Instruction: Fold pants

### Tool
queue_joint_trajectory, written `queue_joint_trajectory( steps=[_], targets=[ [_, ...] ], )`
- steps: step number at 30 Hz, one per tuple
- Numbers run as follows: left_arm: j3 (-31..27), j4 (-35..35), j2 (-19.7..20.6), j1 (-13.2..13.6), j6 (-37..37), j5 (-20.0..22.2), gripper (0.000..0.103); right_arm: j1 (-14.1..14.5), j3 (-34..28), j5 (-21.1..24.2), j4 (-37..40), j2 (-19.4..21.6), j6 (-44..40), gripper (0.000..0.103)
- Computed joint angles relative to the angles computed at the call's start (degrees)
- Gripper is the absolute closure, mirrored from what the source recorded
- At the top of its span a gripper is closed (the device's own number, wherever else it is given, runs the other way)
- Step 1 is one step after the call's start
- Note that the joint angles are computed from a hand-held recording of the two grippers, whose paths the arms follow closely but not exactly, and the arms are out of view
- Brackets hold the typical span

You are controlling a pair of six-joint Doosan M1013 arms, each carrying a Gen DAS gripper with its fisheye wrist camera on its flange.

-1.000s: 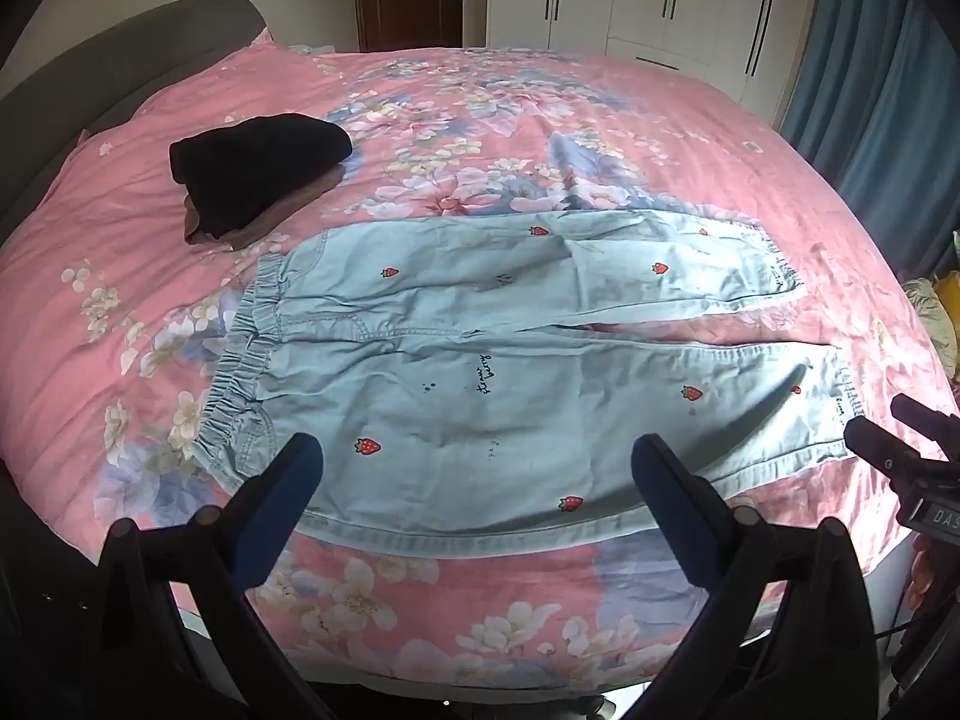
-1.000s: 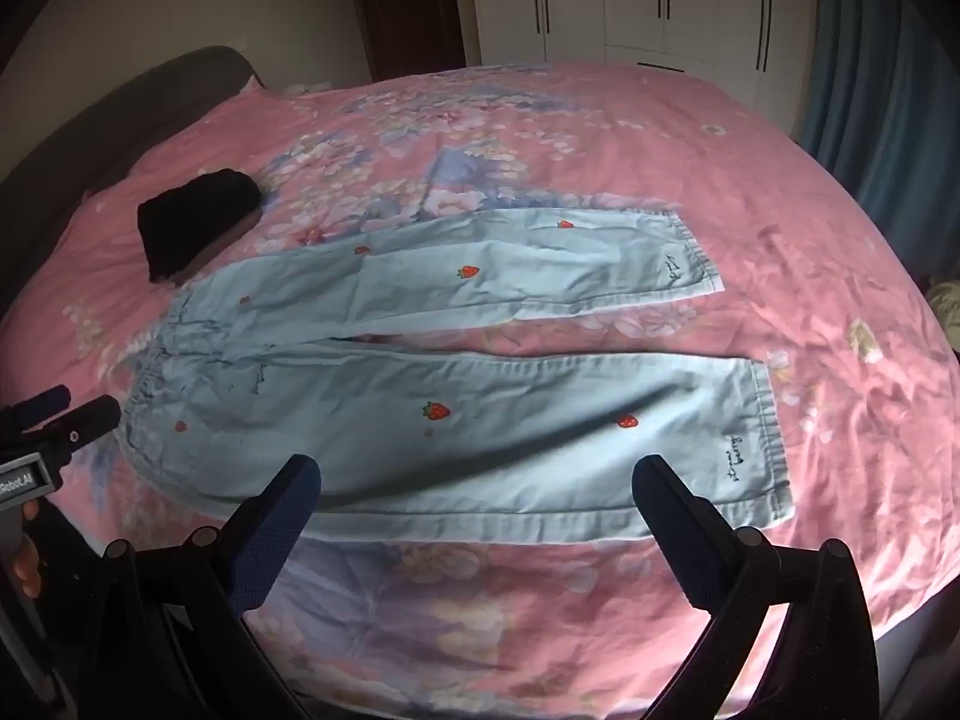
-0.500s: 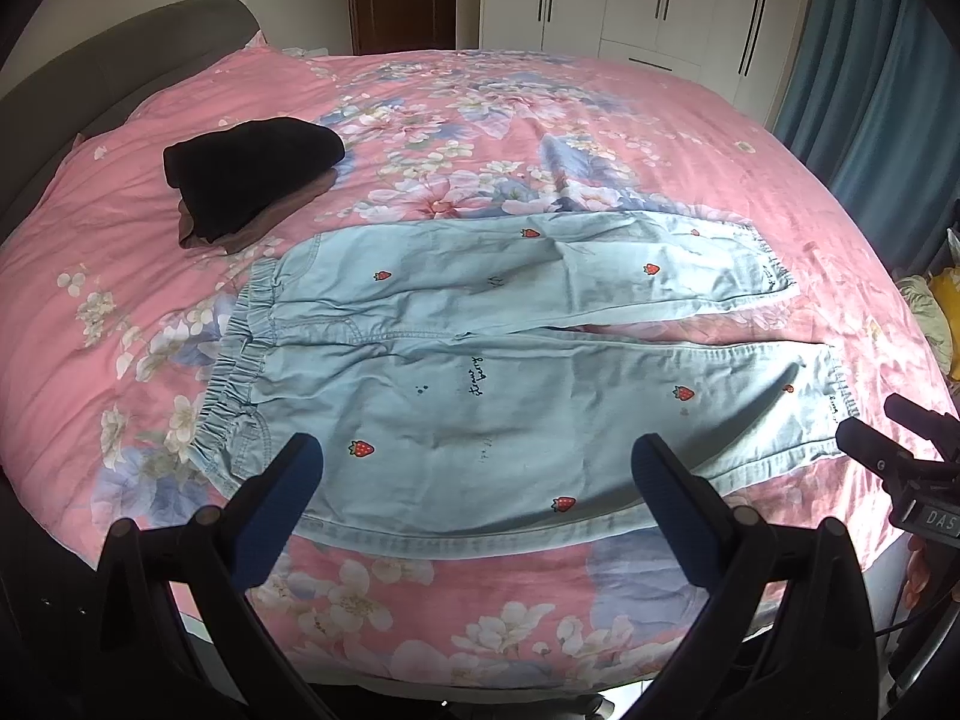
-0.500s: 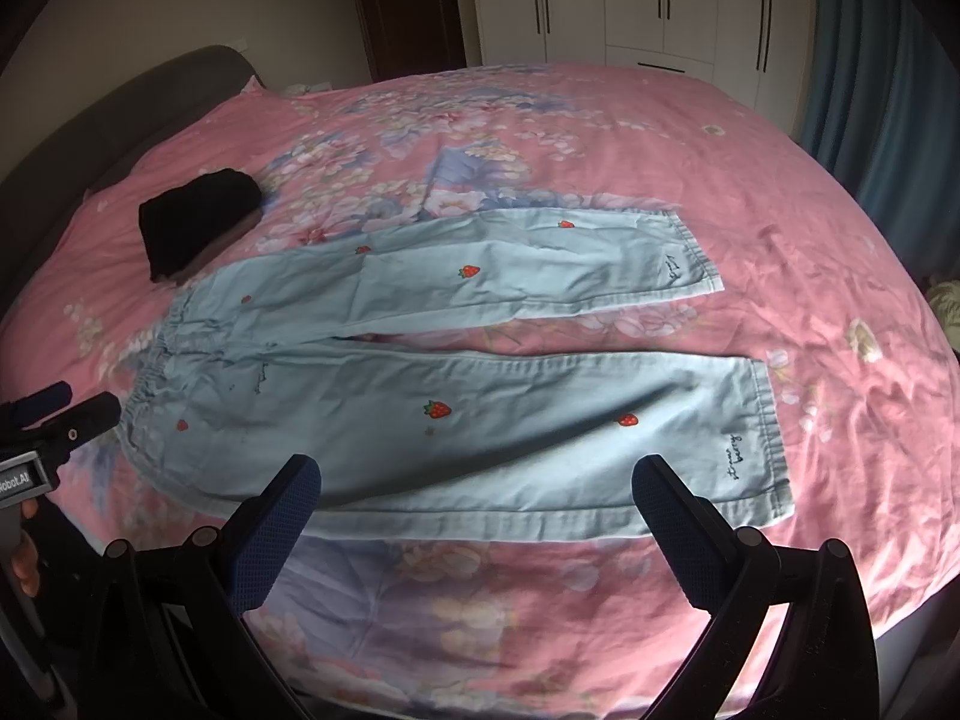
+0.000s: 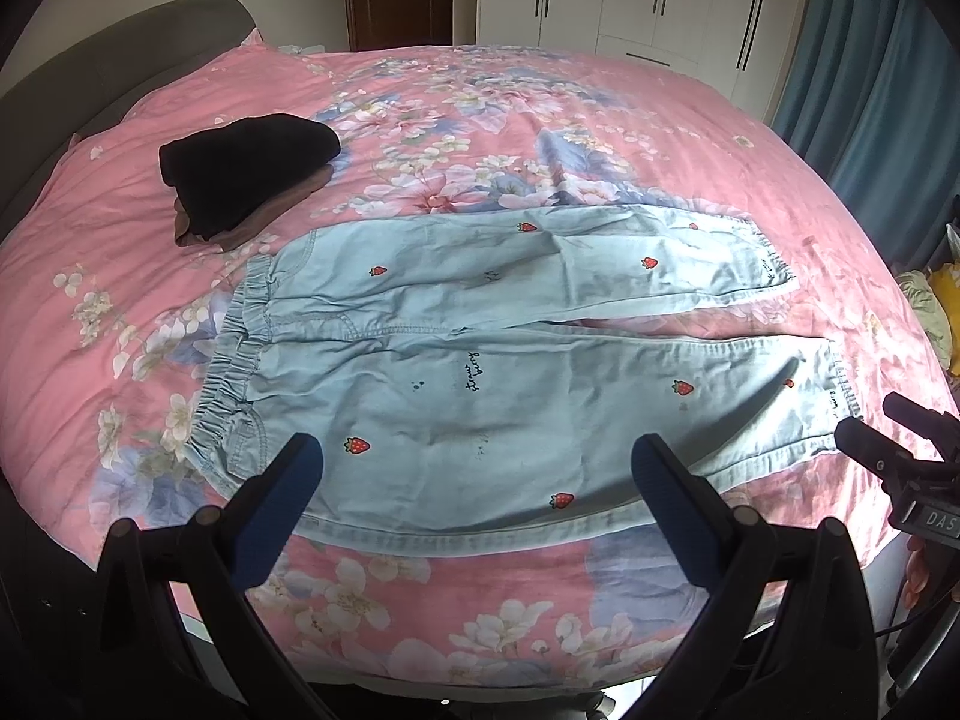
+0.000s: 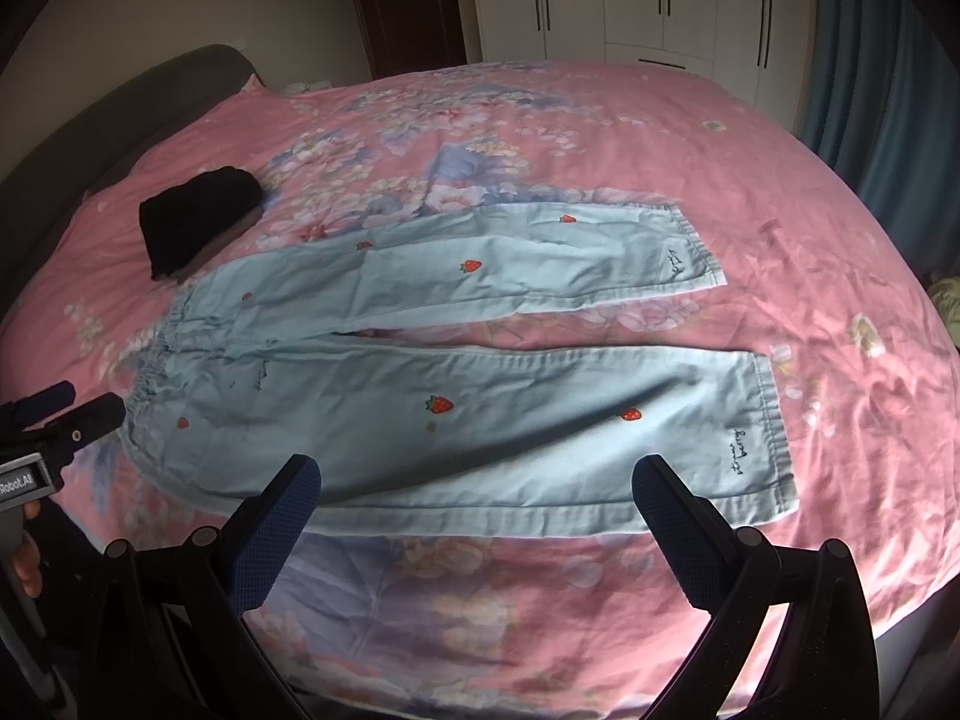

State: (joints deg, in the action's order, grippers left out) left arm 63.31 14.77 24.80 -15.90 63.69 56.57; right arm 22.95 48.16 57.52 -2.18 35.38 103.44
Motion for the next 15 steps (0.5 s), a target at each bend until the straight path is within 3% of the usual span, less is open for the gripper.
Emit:
queue_joint_trajectory(
  steps=[15],
  targets=[
    [-0.4,-0.1,0.4,-0.2,0.4,0.3,0.000,-0.1,0.2,-0.2,0.1,0.1,0.2,0.000]
  ],
)
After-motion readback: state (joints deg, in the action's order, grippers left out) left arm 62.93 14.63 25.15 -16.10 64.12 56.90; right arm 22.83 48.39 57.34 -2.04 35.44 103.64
